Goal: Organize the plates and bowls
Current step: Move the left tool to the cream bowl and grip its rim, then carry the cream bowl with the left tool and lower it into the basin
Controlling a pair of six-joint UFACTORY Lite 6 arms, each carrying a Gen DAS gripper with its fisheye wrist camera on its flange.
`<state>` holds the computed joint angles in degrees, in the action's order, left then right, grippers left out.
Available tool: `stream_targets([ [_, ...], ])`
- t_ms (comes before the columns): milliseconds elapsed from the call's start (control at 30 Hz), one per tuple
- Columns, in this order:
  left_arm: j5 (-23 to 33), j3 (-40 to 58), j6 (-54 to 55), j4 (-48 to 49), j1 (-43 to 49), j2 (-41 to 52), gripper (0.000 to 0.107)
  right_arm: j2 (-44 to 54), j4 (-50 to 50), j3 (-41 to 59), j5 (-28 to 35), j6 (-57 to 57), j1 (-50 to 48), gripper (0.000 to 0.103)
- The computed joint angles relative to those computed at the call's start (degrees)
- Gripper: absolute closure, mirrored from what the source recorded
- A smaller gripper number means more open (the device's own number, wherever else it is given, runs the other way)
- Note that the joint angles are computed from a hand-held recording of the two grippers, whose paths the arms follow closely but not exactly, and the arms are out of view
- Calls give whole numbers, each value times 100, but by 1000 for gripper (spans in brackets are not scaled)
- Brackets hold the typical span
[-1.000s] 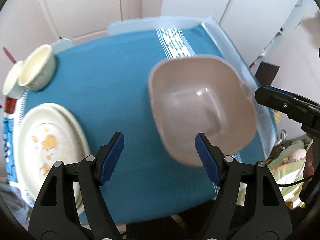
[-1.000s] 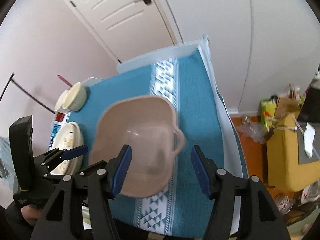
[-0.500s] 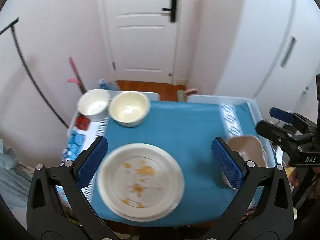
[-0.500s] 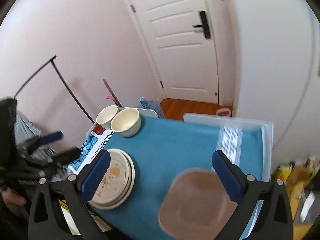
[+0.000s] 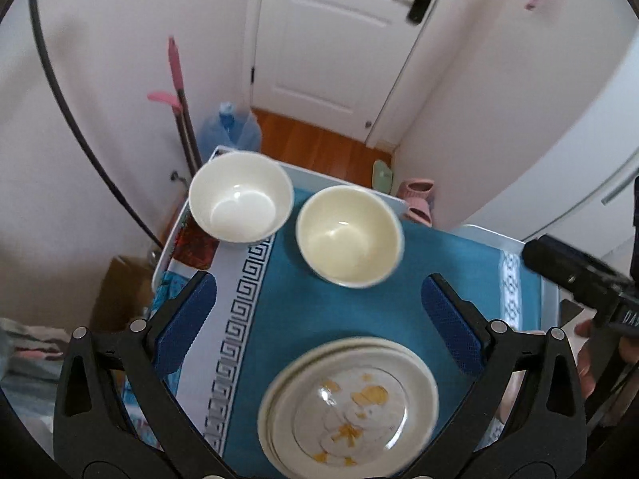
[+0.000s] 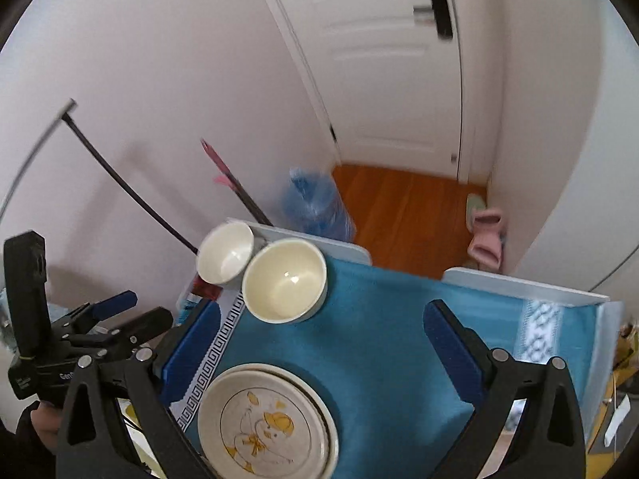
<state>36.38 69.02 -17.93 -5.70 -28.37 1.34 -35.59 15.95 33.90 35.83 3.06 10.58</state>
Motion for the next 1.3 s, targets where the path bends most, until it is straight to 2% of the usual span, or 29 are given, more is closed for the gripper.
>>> stream_targets([
  [33,-96,20,350,-286,160,236,8,429,-24,34,-252,95,115,2],
  [133,-343,146,1203,-1000,428,1018,21,1608,167,168,-916,35,253,6],
  [200,-390,367,1607,-1336,535,1584,29,2443,942,307,-1254,-689,188,23],
  [267,-400,608,1929,-1602,594,2062,33,3042,1384,441,-1428,-1126,190,34],
  [433,-491,981,2408,-2009,594,2732,41,3933,2623,630,-1719,-2241,234,47],
  [467,-492,1071,2511,-2105,599,2875,45,4084,2744,712,-1771,-2338,273,49],
  [500,-474,1147,2530,-2111,581,2977,54,4159,2843,738,-1791,-2435,274,52],
  [567,-433,1240,2700,-2239,586,3144,62,4344,3071,815,-1833,-2635,279,57],
  [667,-444,1308,2787,-2351,552,3254,68,4593,3241,979,-1824,-2830,254,70],
  [733,-440,1405,2839,-2419,543,3374,80,4741,3310,1078,-1831,-2903,270,73],
  [800,-417,1597,3007,-2587,577,3559,89,4847,3138,1165,-1835,-2720,325,83],
  [867,-431,1739,2762,-2287,500,3635,89,4926,2954,1233,-1879,-2524,372,87],
  [1133,-433,1908,2310,-1752,355,3676,89,4898,2928,1205,-1930,-2523,370,87],
  [1300,-437,1815,2162,-1610,242,3447,89,4540,2784,981,-1958,-2339,356,87],
])
